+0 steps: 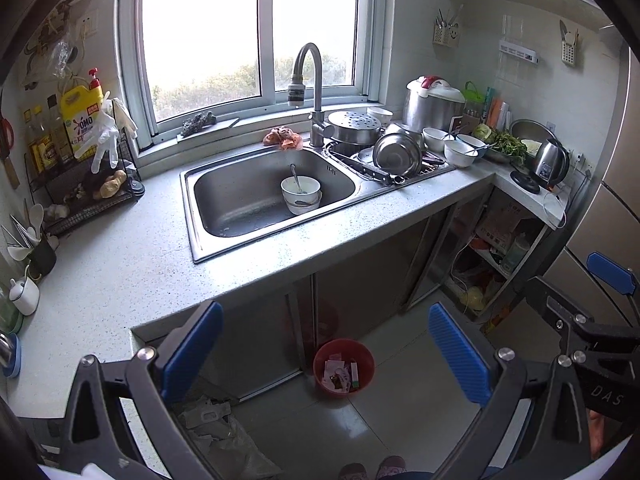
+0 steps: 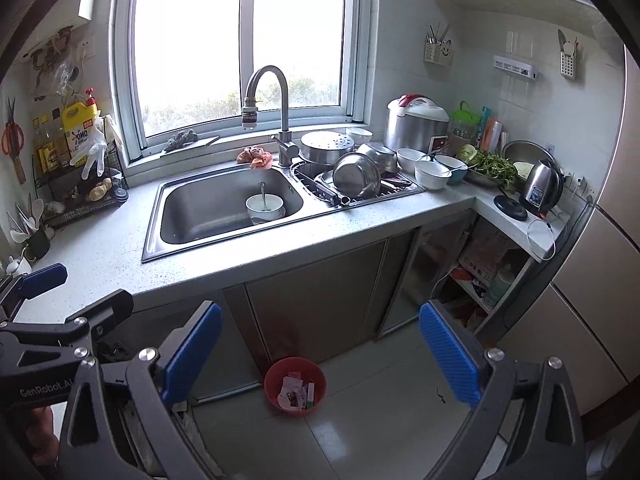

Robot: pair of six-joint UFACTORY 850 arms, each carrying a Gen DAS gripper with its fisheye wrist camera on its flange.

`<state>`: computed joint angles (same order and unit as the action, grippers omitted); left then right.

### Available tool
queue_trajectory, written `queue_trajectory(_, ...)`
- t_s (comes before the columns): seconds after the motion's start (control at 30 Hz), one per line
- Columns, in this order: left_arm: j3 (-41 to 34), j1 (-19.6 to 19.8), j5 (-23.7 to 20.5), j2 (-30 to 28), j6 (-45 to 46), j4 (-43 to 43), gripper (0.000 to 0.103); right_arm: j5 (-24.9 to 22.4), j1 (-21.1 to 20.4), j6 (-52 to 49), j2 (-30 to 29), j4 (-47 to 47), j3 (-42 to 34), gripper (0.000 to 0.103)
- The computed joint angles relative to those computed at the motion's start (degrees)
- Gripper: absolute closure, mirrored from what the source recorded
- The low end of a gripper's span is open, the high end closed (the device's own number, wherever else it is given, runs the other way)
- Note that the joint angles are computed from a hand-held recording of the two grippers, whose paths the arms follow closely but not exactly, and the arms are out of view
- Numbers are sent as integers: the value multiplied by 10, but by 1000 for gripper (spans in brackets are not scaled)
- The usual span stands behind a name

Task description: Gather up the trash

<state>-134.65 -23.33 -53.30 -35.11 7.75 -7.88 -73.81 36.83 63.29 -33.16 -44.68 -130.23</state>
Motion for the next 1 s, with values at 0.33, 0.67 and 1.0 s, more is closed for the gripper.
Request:
queue_trajectory(0.33, 1, -6, 0, 1, 1, 7, 1, 10, -2, 9, 13, 1, 23, 4)
queue_trajectory(0.67, 22, -5, 11, 13, 3, 1, 1, 0, 3, 11, 8, -4, 14, 4)
queue_trajectory(1.0, 57, -5, 34, 32, 0, 6, 1, -2, 3, 9, 6, 3, 10, 4)
